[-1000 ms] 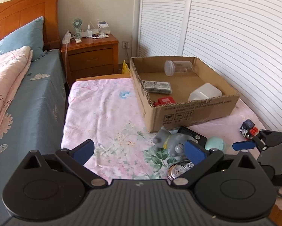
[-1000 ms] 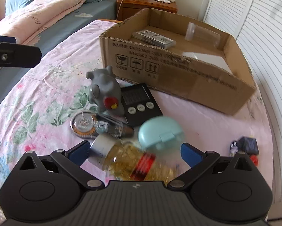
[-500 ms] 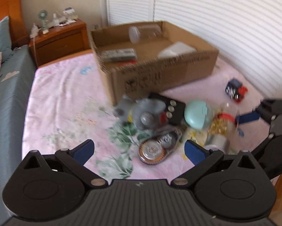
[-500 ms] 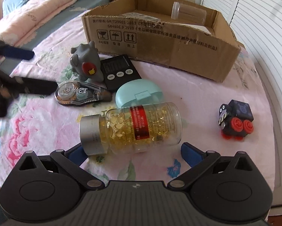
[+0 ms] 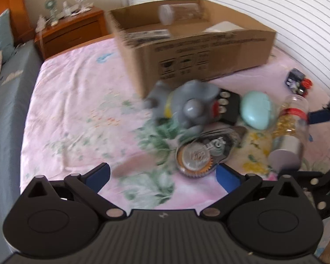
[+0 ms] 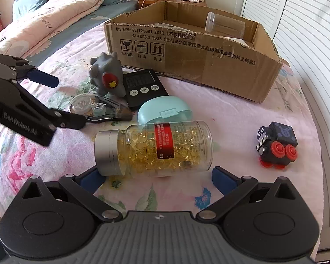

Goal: Organize rigid objects
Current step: 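Grasp the yellow capsule bottle with the right gripper while the left gripper grasps the correction-tape dispenser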

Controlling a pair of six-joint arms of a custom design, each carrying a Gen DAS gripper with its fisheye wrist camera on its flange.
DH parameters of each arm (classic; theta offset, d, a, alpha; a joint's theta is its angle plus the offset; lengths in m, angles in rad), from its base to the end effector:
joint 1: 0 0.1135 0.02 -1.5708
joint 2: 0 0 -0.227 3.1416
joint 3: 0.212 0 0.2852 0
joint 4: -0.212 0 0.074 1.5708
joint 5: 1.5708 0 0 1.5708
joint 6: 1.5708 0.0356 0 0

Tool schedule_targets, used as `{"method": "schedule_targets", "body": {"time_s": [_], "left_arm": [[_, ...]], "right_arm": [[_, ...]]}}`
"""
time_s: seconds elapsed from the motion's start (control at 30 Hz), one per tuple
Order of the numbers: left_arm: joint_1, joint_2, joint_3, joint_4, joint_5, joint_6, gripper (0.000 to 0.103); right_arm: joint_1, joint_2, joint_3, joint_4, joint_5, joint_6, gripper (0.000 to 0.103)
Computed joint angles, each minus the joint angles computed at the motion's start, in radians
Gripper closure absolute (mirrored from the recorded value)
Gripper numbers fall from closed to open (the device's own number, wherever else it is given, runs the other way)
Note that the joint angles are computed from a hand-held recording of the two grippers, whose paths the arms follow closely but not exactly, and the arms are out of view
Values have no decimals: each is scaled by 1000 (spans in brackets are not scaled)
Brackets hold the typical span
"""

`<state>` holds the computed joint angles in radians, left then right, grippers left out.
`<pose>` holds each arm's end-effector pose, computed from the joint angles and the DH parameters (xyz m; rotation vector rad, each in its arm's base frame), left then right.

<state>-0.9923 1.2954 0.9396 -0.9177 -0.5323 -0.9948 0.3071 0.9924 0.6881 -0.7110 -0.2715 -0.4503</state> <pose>0.1634 -0.2172 0.1910 -0.1068 2.5378 0.0591 0.2230 0.0807 0.1853 -1.0368 2.3366 0.2959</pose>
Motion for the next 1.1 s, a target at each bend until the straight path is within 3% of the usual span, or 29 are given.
{"method": "schedule_targets", "body": {"time_s": [0.23,0.47,0.7,0.83,1.0,1.1], "left_arm": [[4,1,36,-153,-21,-133,1],[-82,42,139,-229,-29,-131,1],[-155,80,264,-351,-85,-205,1],[-158,75,203,-242,-88,-167,1],[-109,62,70,-3,2,-75,1],[-115,71,41,46,-49,-67,1]], "right_arm": [[-2,-2,-7,9,-6,-3,0],[-27,-20,-23,15,-42,-40,0],[-63,-26,-32,13,-95,-105,0],[-79,-26,-33,8,-119,-136,0],[-96,-32,-42,10,-145,-160,0],[-97,-30,-41,10,-144,-160,0]]}}
